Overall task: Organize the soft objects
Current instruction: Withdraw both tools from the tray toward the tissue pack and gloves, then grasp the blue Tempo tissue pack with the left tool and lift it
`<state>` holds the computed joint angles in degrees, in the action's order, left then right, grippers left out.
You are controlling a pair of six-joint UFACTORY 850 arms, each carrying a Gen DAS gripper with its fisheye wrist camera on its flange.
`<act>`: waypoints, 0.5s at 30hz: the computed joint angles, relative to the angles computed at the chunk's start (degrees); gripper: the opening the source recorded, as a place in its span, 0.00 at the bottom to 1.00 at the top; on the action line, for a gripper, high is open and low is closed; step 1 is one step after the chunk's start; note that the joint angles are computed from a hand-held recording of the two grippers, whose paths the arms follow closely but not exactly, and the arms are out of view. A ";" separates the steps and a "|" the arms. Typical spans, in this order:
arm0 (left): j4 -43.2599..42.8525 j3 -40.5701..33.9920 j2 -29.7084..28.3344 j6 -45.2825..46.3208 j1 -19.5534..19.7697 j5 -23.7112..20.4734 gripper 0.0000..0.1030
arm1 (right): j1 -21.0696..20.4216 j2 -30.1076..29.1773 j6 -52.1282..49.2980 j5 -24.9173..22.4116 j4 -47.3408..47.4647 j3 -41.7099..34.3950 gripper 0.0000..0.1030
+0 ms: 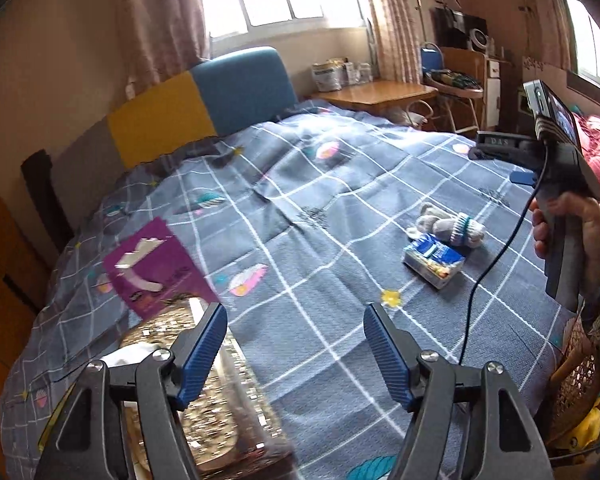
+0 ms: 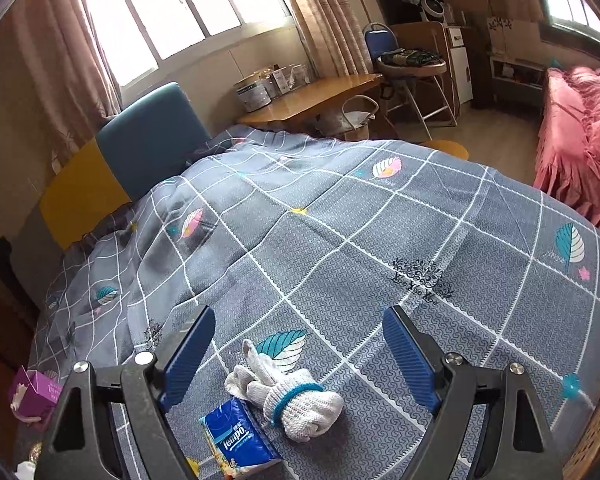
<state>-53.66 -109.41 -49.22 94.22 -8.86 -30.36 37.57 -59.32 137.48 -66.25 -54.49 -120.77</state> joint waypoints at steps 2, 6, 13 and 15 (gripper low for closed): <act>2.70 -0.77 -0.80 -2.49 -0.72 -0.73 0.70 | -0.10 0.83 1.70 0.85 0.21 1.56 0.84; 9.01 -3.43 -3.04 -8.88 -2.09 -3.52 0.70 | -0.35 2.93 6.53 3.95 -0.31 5.62 0.84; 18.24 -14.09 -10.05 -23.16 -4.32 -14.06 0.69 | -0.44 6.33 16.83 8.54 -2.91 12.42 0.84; 20.31 -18.84 -13.10 -27.34 -5.13 -17.83 0.69 | -0.48 6.98 19.22 9.91 -3.80 13.79 0.84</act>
<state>-33.35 -128.25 -62.32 66.88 -13.98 -48.19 37.08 -52.34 156.70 -56.34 -58.29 -106.98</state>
